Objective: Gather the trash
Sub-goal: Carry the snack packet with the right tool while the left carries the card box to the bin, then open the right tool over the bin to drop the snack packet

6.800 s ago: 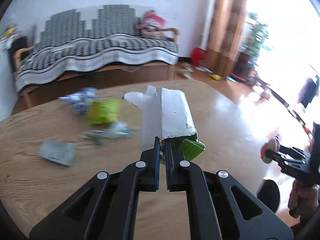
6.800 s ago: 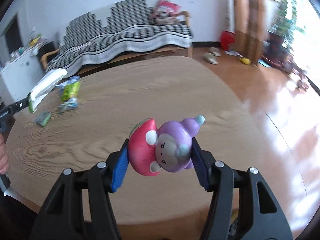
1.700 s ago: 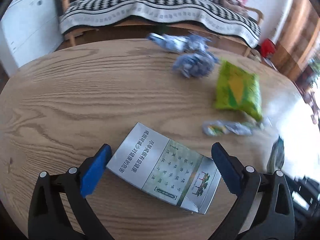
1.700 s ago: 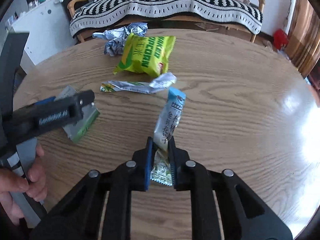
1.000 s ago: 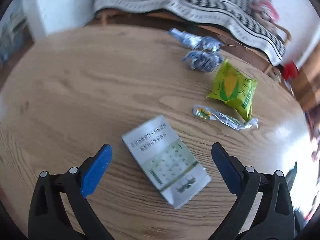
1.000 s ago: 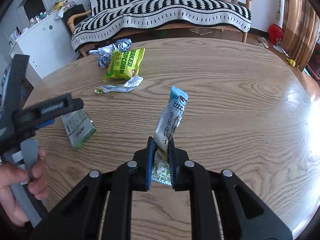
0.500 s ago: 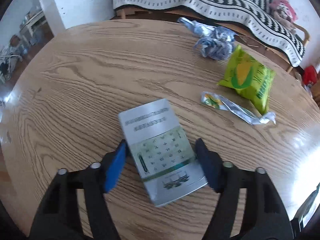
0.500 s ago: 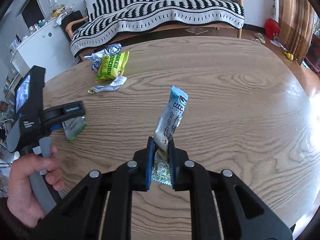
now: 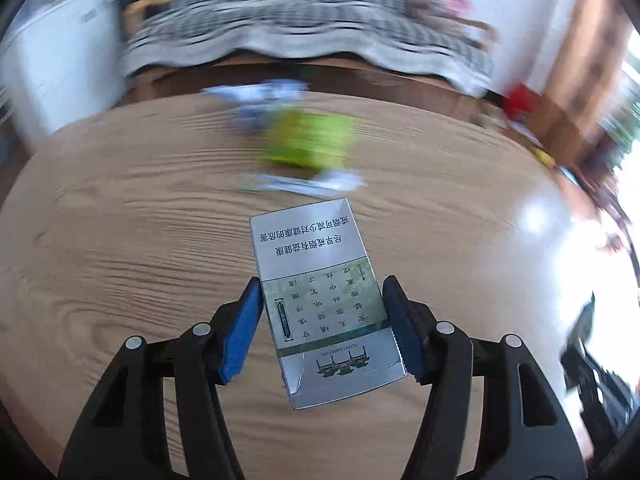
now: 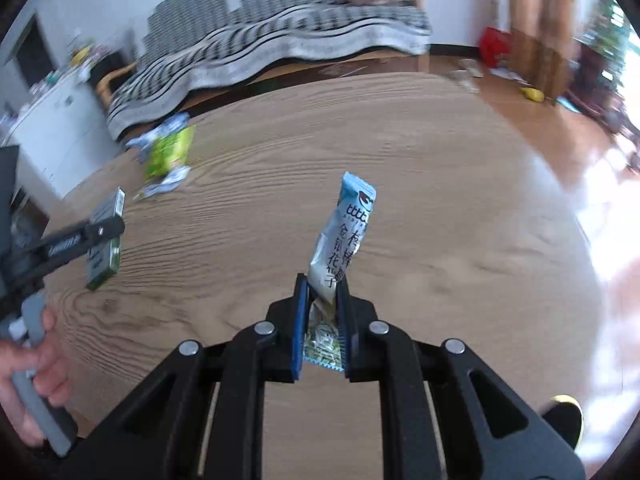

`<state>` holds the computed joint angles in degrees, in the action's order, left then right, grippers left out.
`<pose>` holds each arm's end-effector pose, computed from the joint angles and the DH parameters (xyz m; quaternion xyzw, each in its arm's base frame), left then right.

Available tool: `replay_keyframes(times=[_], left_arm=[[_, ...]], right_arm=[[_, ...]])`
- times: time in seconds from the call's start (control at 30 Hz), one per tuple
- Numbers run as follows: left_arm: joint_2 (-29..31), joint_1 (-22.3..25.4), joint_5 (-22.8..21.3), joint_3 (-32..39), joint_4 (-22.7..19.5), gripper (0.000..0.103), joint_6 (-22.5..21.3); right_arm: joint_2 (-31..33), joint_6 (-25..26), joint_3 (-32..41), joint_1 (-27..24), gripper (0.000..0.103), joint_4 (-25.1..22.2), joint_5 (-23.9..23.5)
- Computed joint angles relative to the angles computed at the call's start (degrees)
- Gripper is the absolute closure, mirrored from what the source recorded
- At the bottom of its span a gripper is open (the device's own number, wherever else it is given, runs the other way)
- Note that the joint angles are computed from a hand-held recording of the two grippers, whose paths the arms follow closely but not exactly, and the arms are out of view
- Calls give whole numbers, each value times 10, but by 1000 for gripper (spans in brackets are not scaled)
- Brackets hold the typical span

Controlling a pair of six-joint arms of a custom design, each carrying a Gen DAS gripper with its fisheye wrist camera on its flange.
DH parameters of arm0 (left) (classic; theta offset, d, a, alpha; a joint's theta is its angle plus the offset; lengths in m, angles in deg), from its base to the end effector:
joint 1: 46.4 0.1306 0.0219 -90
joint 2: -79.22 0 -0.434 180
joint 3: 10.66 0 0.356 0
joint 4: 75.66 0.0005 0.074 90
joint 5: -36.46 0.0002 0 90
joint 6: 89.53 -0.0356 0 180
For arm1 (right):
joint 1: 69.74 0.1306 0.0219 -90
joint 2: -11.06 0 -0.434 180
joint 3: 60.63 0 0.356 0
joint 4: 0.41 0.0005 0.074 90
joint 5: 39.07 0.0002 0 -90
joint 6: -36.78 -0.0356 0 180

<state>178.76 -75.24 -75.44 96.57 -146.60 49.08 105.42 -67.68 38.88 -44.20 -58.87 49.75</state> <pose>0.4394 -0.2274 0.5106 -0.2073 0.9334 0.0021 0.2928 0.4283 0.2049 0.5073 -0.0949 0.9444 0.1168 0.2924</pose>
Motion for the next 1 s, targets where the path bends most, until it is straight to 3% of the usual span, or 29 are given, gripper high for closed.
replay_keyframes(times=[0.17,0.3,0.43,0.57,0.8,1.0], left_arm=[[47,-105,29,59,54,43,-101],[99,-187,78,116,83,43,-166],[157,-232,120,178,86,43,-200],[219,-262,155,241,78,43,-229],[307,-290,218,335,42,43,-273],[349,-297,239,389,11,43,-291]], right_arm=[[-113,-37,-123,-92,89,26,32],[-192,-41,-215,-205,89,27,33],[-235,-14,-273,-335,89,22,-11],[-238,34,-313,-436,89,9,-59],[-184,86,-339,-522,89,-31,-99],[-175,73,-333,-530,89,-33,-107]])
